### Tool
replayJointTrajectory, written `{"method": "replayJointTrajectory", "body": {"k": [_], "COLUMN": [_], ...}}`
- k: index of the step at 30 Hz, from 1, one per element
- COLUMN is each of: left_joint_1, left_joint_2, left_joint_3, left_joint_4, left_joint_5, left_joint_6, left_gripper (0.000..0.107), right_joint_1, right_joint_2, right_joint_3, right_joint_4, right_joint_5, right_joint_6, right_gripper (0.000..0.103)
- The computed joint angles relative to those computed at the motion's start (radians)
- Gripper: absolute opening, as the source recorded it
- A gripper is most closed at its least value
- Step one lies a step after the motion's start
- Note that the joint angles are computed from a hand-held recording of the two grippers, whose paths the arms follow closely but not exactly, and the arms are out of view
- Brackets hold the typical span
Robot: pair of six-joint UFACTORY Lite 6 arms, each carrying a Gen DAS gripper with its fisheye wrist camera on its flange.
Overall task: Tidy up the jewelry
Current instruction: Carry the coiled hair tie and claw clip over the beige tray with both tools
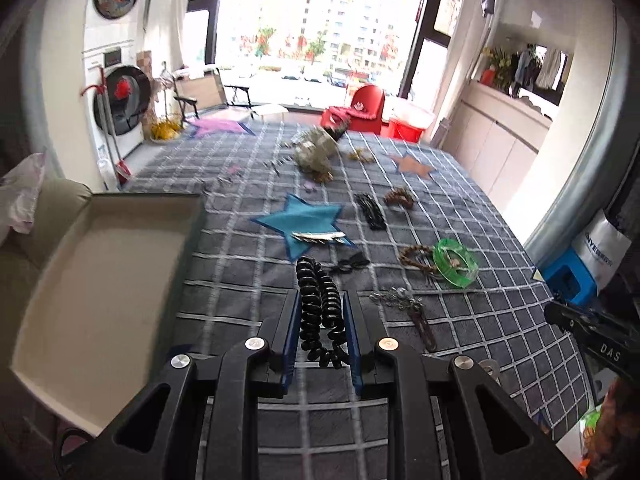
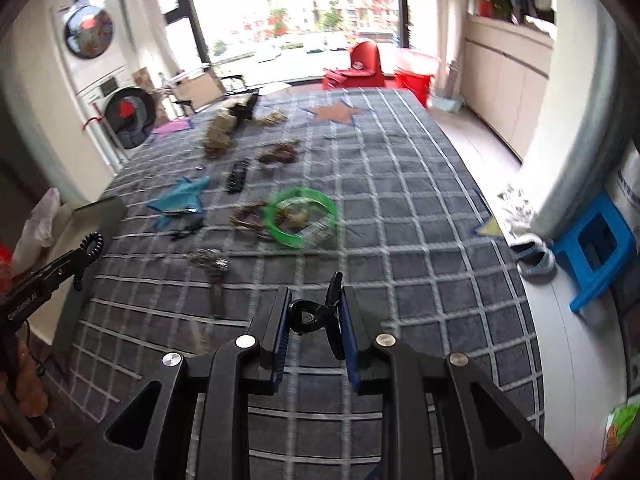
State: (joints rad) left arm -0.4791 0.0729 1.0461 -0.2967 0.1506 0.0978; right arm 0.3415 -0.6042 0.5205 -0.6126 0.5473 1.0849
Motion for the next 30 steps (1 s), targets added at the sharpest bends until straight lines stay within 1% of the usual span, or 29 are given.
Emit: {"method": "replayJointTrajectory", "body": {"k": [5, 9, 12, 15, 18, 20, 23, 25, 26, 30], "left_joint_1": [0.124, 0.231, 0.332, 0.444, 0.531, 0.576, 0.650, 0.681, 0.691, 0.714], "left_joint_2": [-0.143, -0.221, -0.279, -0.291, -0.259, -0.229, -0.171, -0.123, -0.104, 0.014], "left_joint_3": [-0.104, -0.166, -0.221, -0.249, -0.255, -0.258, -0.252, -0.240, -0.238, -0.187], "left_joint_4": [-0.253, -0.360, -0.475, -0.610, -0.705, -0.766, -0.863, -0.930, -0.954, -1.012], "left_joint_5": [0.029, 0.059, 0.083, 0.107, 0.118, 0.115, 0.119, 0.104, 0.099, 0.083], "left_joint_6": [0.303, 0.469, 0.633, 0.813, 0.940, 1.021, 1.147, 1.228, 1.261, 1.332], "left_gripper": [0.023, 0.023, 0.023, 0.023, 0.023, 0.023, 0.023, 0.023, 0.023, 0.023], "right_joint_1": [0.167, 0.294, 0.372, 0.430, 0.473, 0.496, 0.519, 0.528, 0.533, 0.532], "right_joint_2": [0.119, 0.275, 0.399, 0.552, 0.701, 0.806, 0.973, 1.097, 1.147, 1.419], "right_joint_3": [0.134, 0.281, 0.403, 0.556, 0.707, 0.819, 1.004, 1.148, 1.210, 1.550], "right_joint_4": [-0.109, -0.179, -0.213, -0.217, -0.198, -0.161, -0.058, 0.037, 0.075, 0.277], "right_joint_5": [0.042, 0.056, 0.064, 0.039, 0.019, 0.006, -0.012, -0.012, -0.003, 0.077], "right_joint_6": [0.134, 0.206, 0.232, 0.217, 0.169, 0.114, -0.005, -0.110, -0.148, -0.357], "right_gripper": [0.026, 0.026, 0.026, 0.026, 0.026, 0.026, 0.026, 0.026, 0.026, 0.026]}}
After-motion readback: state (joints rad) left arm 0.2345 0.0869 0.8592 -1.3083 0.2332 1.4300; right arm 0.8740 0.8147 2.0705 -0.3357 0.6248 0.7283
